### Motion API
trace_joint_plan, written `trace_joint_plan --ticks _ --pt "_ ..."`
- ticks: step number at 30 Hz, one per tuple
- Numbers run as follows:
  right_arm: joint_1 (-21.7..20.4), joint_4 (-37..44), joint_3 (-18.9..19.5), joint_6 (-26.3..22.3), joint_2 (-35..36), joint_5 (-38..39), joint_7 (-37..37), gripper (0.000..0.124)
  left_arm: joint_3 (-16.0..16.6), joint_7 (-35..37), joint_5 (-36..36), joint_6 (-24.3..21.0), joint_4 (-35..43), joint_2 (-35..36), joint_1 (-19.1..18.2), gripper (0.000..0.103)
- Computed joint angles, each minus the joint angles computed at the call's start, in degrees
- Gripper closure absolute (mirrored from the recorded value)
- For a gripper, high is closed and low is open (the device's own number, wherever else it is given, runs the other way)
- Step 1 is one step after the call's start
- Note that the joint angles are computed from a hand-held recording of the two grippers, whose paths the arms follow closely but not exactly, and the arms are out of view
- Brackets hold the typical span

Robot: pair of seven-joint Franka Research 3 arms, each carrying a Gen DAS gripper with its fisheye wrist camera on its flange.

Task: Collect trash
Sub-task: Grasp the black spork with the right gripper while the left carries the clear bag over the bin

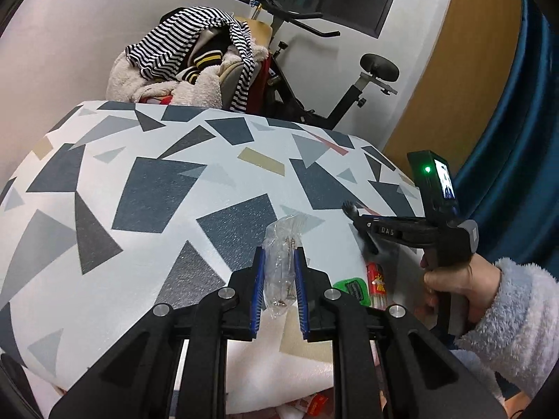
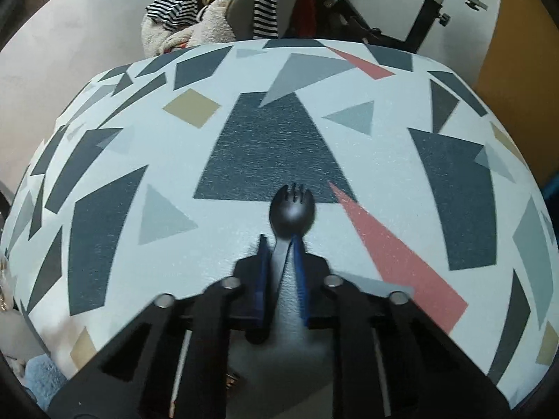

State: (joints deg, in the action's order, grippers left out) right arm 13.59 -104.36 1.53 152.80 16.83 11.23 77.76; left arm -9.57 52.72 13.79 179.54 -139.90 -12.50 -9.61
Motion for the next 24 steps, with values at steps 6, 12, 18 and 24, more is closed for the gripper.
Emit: trace_joint_plan --ticks 6,12,18,24 --pt "-3.5 -6.2 3.6 5.4 -4.2 12.5 -9.3 0.111 0.5 0.3 -0.2 0.8 -2.4 -1.9 -0.5 0.087" --pt "-4.2 -11.5 4.8 8.7 -9.5 24.8 -19.5 0.111 1.5 2.0 -0.9 -0.1 -4.4 -3.4 -2.7 0.087" --pt "-2.1 -18.7 3.3 10.0 -17.5 36.7 -30.9 0.111 1.3 3.1 -1.7 -1.6 -8.0 -6.9 -4.9 0.087" --pt "0.9 -24.0 0.4 9.0 -23.8 43.1 -36.0 0.111 1.1 3.3 -3.2 -4.0 -11.7 -10.3 -7.6 0.087"
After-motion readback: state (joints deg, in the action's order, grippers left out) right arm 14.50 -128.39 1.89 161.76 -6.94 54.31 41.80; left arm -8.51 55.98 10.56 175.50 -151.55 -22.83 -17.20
